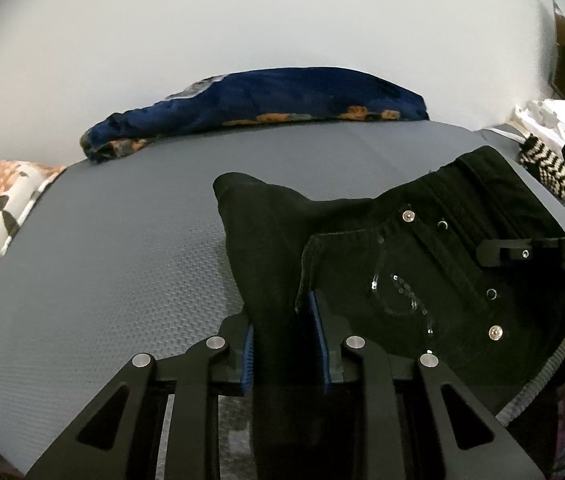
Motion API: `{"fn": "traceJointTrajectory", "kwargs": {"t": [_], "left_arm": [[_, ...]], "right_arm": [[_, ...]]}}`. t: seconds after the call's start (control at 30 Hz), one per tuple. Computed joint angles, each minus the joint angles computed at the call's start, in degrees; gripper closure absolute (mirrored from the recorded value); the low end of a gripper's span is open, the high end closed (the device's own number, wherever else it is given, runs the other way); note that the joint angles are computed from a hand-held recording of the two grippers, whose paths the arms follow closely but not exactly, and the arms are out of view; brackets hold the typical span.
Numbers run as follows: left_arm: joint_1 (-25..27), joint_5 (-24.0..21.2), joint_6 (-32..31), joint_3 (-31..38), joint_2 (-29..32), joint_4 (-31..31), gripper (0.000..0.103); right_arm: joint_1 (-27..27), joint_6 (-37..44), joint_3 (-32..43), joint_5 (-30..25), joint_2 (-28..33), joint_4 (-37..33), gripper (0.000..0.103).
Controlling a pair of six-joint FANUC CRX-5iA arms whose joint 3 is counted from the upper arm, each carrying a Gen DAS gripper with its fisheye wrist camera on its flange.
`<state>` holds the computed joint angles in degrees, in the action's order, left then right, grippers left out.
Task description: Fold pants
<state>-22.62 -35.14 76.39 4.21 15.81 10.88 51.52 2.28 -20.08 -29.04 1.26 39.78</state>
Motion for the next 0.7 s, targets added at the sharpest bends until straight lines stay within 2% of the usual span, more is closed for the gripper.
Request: {"fn": "traceJointTrajectory", "kwargs": {"t": [0.27,0.7], "left_arm": [[2.2,-0.8,1.1,2.3,0.8,-1.4,0.078],[5.7,-1.6,3.9,12.5,7.4,-3.5,0.078]], "right_arm": [[-1.2,8.0,7.1,0.7,4.9,-5.9,0.075],[-5.5,26.1,24.3,-0.7,15.3,-18.9,0.075]]}}
